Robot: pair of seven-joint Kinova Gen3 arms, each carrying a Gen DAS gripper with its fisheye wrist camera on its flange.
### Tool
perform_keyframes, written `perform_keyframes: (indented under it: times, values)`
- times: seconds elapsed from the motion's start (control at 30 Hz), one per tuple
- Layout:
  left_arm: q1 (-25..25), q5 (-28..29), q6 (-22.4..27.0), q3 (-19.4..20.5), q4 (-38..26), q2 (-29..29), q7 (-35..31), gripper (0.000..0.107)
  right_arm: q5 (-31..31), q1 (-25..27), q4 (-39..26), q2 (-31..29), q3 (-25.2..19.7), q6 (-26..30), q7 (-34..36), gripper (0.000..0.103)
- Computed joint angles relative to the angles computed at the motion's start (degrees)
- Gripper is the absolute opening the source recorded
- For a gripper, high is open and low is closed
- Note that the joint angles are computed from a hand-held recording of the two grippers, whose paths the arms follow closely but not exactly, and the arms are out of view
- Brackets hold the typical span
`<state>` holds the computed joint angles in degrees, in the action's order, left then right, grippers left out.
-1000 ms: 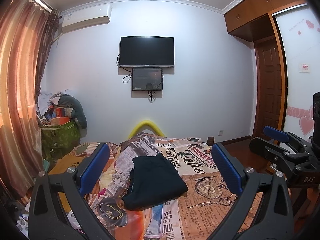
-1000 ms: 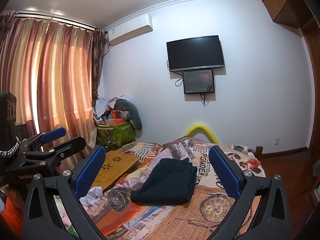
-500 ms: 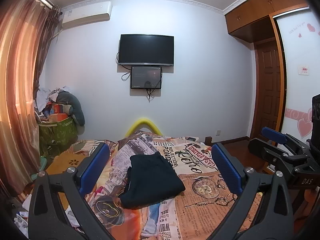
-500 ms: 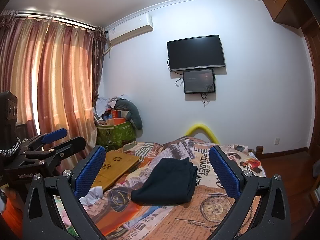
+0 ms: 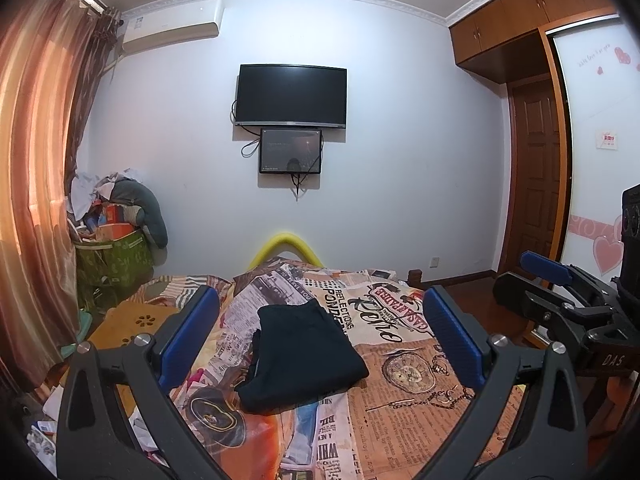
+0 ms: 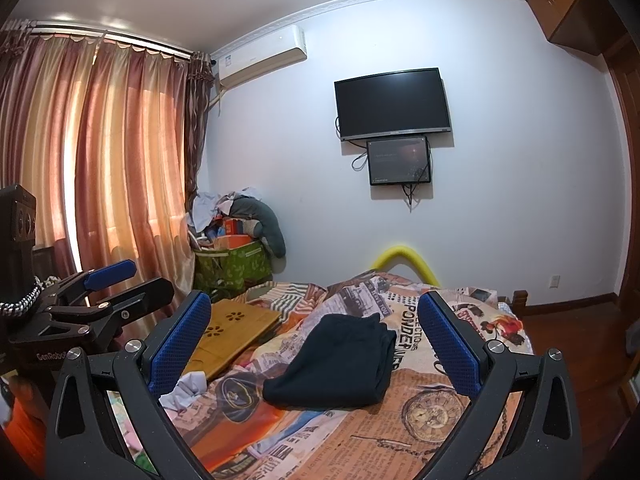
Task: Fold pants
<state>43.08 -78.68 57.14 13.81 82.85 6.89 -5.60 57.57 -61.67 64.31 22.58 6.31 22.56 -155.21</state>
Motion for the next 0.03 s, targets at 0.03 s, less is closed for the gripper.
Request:
perform_keyframes:
  times: [0.03]
  values:
    - [-0.03, 0.11, -0.02, -0.01, -0.07, 0.04, -0.18, 0.103, 0.02, -0.09, -0.08, 0.07, 0.03, 0.08, -0.03, 0.103]
